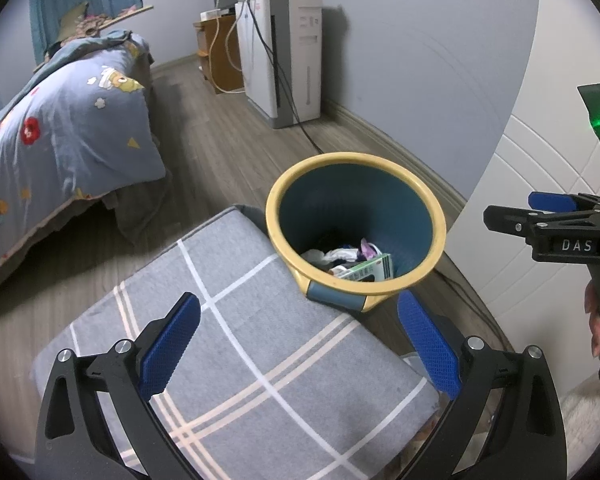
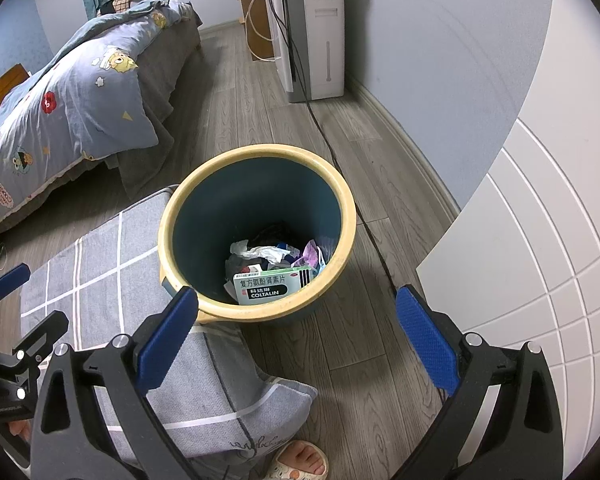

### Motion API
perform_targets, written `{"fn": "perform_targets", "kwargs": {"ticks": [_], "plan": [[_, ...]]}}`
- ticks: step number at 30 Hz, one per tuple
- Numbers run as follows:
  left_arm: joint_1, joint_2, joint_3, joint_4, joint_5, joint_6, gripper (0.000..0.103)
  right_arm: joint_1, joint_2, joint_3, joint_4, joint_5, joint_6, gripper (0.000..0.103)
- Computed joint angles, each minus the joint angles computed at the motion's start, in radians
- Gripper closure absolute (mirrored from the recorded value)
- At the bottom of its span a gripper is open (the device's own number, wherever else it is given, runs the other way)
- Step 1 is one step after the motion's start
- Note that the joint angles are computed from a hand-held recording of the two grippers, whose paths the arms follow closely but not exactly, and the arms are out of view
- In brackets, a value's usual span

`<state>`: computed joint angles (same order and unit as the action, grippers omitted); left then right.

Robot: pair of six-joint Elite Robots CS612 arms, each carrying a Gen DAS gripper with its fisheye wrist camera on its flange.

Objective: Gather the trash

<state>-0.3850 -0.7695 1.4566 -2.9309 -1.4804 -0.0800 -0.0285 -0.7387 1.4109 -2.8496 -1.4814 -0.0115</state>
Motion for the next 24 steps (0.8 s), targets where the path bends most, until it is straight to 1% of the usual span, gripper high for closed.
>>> {"fn": "perform_targets", "kwargs": {"ticks": [6,10,13,17,21,24], "plan": [[0.000,-0.001,0.006,-0.013,0.007,0.004,0.005,0.000,0.000,-0.001,0.001,0.000,0.000,0.006],[0.003,-0.003,0.009,-0.015,-0.002,0.004,0.005,-0.001,0.000,0.000,0.000,0.000,0.000,0.006],[0.006,-0.002,0.006,-0.004,-0.020,0.019,0.005,0.000,0.000,0.000,0.001,-0.001,0.003,0.006],[0.002,-0.004,0.010,-0.007,-0.008,0.038,0.005,0.000,0.000,0.003,0.001,0.000,0.006,0.006],[0.002,-0.003,0.001,0.026,-0.011,0.029,0.005,0.004,-0.004,0.013,0.000,-0.016,0.024,0.006],[0.003,-0.004,0.001,0.026,-0.008,0.031,0.005,0.006,-0.004,0.014,0.013,-0.036,0.046,0.006]]}}
